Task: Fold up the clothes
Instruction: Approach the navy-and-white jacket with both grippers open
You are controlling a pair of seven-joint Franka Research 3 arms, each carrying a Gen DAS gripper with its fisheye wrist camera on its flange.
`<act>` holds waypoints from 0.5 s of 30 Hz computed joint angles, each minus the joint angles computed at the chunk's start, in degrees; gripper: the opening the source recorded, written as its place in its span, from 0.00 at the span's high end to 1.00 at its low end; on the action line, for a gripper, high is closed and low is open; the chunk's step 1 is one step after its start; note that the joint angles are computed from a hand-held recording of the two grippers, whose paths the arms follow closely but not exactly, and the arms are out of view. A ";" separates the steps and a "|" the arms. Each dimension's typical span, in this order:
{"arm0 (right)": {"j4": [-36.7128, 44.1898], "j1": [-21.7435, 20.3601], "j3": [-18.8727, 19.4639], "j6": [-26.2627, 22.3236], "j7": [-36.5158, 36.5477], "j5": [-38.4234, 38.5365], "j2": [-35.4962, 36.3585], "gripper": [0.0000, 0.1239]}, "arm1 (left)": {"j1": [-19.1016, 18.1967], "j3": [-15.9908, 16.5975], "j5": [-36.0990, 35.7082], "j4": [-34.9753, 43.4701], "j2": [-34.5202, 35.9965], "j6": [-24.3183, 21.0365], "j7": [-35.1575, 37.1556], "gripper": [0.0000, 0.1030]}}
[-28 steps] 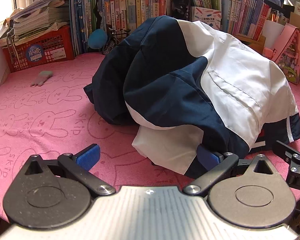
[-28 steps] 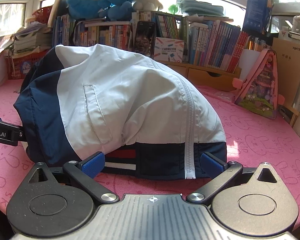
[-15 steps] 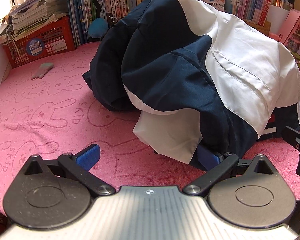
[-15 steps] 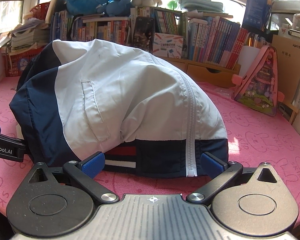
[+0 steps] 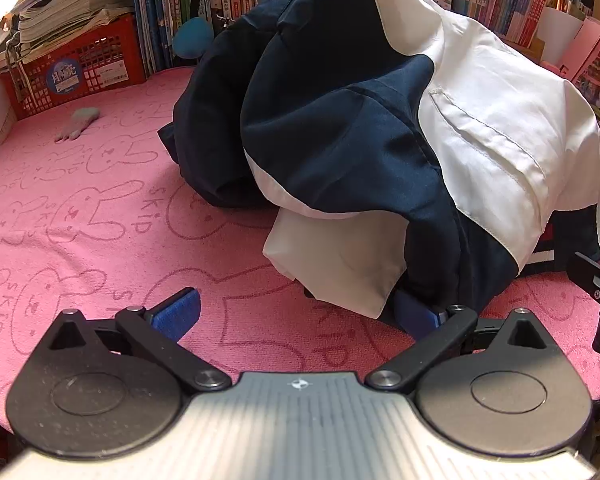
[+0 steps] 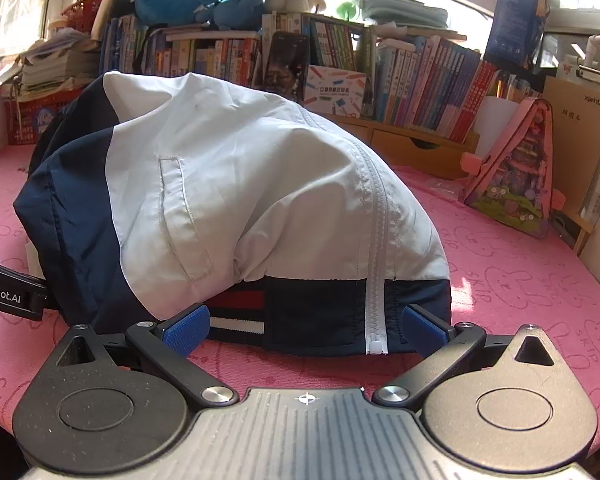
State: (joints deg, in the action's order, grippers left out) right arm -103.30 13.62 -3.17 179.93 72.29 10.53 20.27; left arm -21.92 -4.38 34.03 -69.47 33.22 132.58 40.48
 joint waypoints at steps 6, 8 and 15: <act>0.12 -0.99 1.20 -0.04 -1.33 0.55 -0.04 0.17 | -0.08 -0.04 -0.26 0.76 0.55 -0.47 0.48 0.00; 0.37 -0.95 1.10 -0.30 -1.36 0.70 0.07 0.17 | -0.12 -0.04 -0.36 1.03 0.74 -0.63 0.64 0.00; 0.93 -0.73 0.62 -1.09 -1.01 0.57 0.44 0.17 | -0.12 -0.08 -0.77 1.29 1.04 -0.53 1.21 0.00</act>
State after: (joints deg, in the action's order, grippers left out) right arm -102.37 12.89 -2.55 178.84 71.28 11.10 20.71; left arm -22.04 -4.46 33.27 -68.18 34.26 132.05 41.68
